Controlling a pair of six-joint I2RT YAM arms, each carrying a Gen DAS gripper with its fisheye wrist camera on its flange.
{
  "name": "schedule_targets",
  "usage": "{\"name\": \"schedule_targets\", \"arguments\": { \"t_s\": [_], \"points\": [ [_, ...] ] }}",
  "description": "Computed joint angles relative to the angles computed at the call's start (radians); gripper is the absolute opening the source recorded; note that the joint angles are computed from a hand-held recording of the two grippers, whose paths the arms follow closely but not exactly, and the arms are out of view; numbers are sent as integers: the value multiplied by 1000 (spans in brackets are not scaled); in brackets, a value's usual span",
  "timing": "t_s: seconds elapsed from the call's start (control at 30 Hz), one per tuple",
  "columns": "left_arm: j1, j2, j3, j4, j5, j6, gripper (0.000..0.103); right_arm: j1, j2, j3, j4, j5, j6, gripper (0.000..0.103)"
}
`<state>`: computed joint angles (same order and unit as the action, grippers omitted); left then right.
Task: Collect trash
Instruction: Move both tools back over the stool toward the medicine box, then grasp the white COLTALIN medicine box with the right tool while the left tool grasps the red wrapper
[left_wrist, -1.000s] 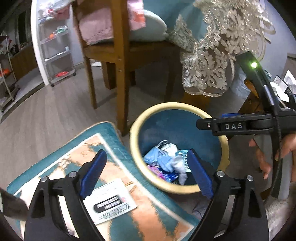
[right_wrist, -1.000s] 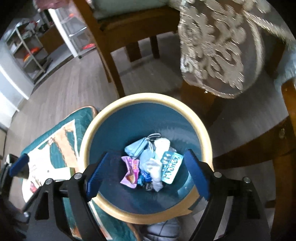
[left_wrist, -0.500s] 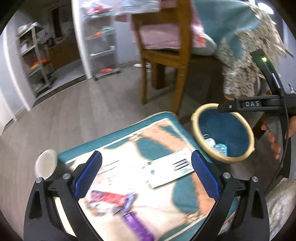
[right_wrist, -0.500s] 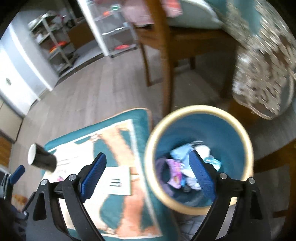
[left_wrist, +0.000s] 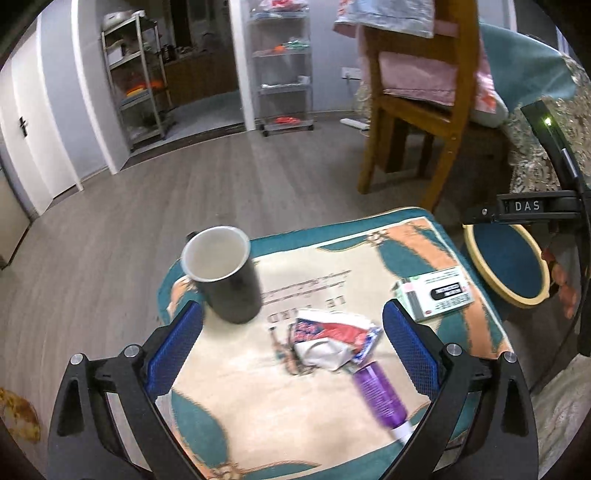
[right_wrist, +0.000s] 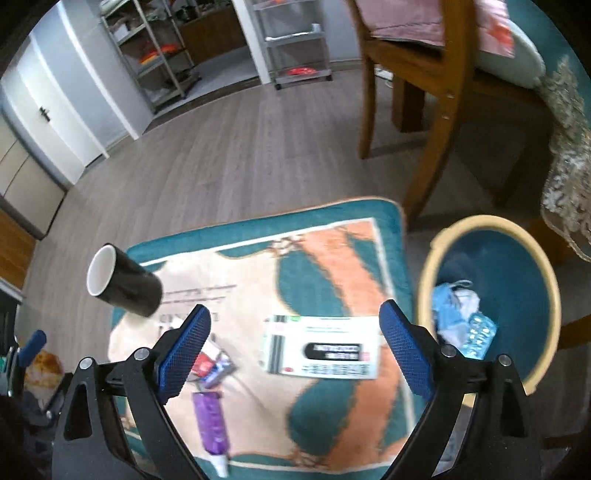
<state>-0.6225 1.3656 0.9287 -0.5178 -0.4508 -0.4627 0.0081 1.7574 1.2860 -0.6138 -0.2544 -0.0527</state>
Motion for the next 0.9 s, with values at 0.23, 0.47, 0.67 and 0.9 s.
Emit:
{"name": "schedule_targets", "arguments": {
  "t_s": [0.23, 0.47, 0.67, 0.9],
  "points": [
    [41, -53, -49, 8, 17, 13, 96, 89, 36, -6, 12, 53, 4, 93],
    [80, -13, -90, 31, 31, 78, 96, 80, 70, 6, 48, 93, -126, 93],
    [145, 15, -110, 60, 88, 45, 96, 48, 155, 55, 60, 64, -257, 93],
    [142, 148, -78, 102, 157, 26, 96, 58, 215, 63, 33, 70, -427, 93]
  ]
}}
